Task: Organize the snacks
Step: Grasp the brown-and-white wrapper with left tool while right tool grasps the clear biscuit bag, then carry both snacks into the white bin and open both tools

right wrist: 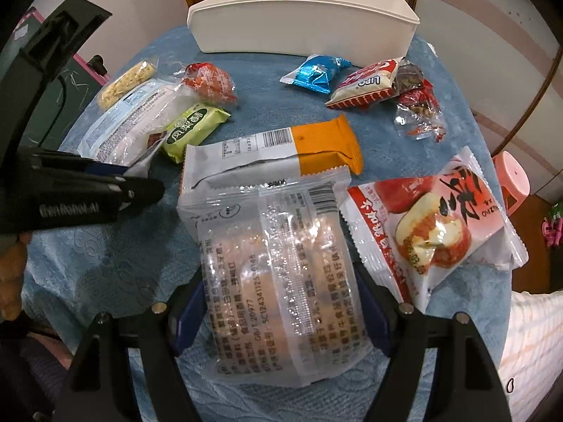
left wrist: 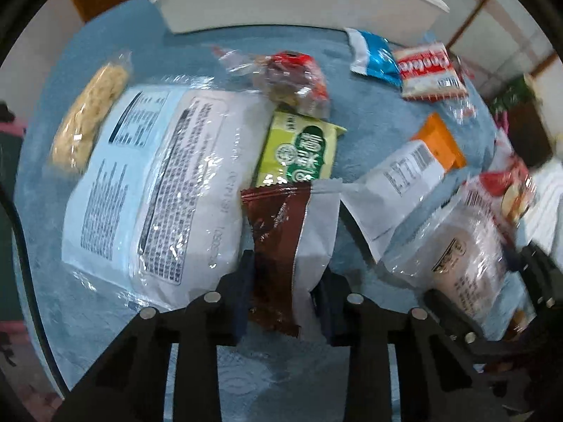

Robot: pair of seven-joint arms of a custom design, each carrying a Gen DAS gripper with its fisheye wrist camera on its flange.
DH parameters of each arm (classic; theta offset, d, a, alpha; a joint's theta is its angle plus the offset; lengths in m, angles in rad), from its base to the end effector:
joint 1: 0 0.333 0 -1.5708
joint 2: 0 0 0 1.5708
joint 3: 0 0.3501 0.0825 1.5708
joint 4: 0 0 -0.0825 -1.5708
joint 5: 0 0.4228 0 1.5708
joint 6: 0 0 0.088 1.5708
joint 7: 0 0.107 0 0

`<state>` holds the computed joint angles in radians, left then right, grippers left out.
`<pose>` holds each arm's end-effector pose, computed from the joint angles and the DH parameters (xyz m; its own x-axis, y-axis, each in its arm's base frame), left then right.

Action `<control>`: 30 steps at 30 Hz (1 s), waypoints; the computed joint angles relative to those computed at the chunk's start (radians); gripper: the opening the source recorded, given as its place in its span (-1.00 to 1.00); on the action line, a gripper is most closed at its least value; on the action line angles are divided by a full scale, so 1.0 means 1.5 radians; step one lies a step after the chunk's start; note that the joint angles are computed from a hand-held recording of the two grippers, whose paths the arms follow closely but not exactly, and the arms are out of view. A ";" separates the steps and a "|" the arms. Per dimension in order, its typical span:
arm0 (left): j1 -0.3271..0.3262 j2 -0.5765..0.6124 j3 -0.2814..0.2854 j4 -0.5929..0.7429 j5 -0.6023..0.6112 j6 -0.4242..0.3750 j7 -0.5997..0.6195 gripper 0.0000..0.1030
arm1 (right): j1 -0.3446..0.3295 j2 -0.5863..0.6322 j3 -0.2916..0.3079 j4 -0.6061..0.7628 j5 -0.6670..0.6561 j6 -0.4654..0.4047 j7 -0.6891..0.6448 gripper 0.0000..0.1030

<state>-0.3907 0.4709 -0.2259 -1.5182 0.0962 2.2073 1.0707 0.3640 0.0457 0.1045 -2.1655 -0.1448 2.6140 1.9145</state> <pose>0.6382 -0.4136 0.4329 -0.1397 -0.9827 0.1214 -0.9743 0.1145 -0.1942 0.5426 0.2776 0.4285 0.2370 -0.9712 -0.0254 -0.8926 -0.2073 -0.4004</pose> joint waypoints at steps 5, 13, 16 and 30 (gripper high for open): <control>0.017 -0.019 -0.014 -0.027 -0.042 0.022 0.017 -0.54 | 0.005 0.003 0.000 0.009 -0.028 -0.016 0.026 0.45; 0.025 -0.121 -0.009 -0.108 -0.027 0.099 0.043 -0.55 | 0.019 0.003 0.007 0.039 -0.060 -0.052 0.057 0.43; 0.027 -0.146 -0.004 -0.121 0.001 0.121 0.044 -0.55 | 0.020 -0.007 0.009 0.044 -0.050 -0.043 0.055 0.43; 0.046 -0.089 0.030 0.086 0.104 0.121 0.077 -0.55 | 0.010 0.052 -0.019 0.271 -0.158 -0.057 0.174 0.43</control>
<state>-0.3220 0.3375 -0.1805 -1.3888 0.2524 2.3881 1.1861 0.3789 0.1232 0.0766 -1.7591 -0.3825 2.5285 2.1750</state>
